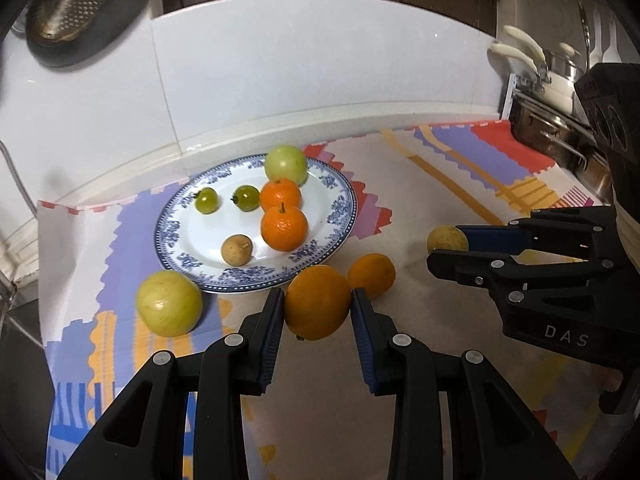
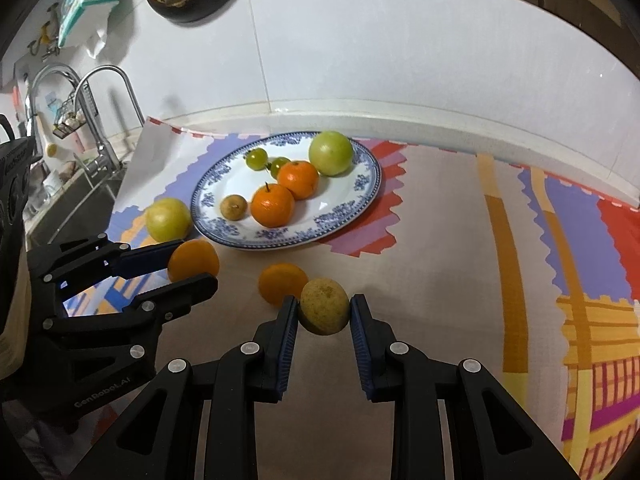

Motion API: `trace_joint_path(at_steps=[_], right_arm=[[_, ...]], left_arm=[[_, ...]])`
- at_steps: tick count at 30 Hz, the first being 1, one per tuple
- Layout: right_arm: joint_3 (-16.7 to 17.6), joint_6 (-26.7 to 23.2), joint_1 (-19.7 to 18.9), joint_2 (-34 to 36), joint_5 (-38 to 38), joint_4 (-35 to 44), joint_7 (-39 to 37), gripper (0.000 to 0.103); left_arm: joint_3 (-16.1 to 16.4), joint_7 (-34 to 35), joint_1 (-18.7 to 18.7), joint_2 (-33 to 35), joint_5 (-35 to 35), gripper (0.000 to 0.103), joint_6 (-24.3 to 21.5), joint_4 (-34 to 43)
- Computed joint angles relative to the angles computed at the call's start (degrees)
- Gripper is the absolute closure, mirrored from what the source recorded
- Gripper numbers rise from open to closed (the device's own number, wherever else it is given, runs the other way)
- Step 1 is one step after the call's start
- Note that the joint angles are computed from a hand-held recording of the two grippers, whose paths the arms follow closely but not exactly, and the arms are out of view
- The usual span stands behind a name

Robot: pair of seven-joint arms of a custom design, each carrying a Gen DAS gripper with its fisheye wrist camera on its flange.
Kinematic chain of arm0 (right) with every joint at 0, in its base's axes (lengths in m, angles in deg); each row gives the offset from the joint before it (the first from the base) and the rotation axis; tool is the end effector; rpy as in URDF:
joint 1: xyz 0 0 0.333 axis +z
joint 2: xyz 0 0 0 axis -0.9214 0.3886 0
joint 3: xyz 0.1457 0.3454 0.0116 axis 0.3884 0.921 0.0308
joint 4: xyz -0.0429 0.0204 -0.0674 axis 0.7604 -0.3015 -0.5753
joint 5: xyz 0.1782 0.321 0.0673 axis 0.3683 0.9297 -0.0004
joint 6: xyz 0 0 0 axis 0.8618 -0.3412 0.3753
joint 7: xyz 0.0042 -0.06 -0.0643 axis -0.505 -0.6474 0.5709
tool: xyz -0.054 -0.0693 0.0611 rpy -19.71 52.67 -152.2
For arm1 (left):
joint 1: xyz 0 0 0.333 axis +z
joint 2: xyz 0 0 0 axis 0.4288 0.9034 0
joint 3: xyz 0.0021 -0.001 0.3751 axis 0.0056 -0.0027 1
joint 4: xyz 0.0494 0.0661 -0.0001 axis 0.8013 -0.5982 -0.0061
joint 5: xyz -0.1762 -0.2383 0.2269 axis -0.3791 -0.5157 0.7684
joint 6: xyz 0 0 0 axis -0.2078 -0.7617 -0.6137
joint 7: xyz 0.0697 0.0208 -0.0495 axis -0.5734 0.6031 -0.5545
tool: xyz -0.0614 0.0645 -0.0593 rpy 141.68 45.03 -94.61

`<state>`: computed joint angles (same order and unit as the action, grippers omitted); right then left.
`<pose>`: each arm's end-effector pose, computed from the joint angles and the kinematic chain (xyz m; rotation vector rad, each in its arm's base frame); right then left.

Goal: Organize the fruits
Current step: 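Close the left gripper on an orange while the right gripper closes on a brown fruit, then lift and carry the orange and brown fruit over the plate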

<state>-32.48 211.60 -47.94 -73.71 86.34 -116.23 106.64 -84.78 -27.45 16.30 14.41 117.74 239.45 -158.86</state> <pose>0.5960 0.1968 0.4567 -1.9993 1.4353 -0.4264 0.5789 -0.2171 0.4575 -1.4137 2.0640 -0.8507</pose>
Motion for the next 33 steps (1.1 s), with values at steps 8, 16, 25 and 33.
trace_joint_path(at_steps=[8,16,25,33], right_arm=[[0.59,2.1,0.9,-3.15,0.71,-2.65,0.72,0.075],[0.73,3.42,2.26,-5.66,-0.62,-4.45,2.48,0.075],[0.7,6.75,3.95,-6.73,-1.89,-5.31,4.26,0.075],[-1.98,7.55,7.11,-5.82,-5.2,-3.41,8.19,0.075]], left_arm=[[2.92,-6.54,-1.8,-3.66,4.16,0.069,0.64,-2.5],[3.94,-12.87,-1.44,-6.92,10.11,0.069,1.43,-4.27],[2.43,-18.99,1.79,-8.77,15.59,0.069,1.26,-4.45],[1.55,-14.51,3.9,-8.91,12.74,0.069,1.51,-3.58]])
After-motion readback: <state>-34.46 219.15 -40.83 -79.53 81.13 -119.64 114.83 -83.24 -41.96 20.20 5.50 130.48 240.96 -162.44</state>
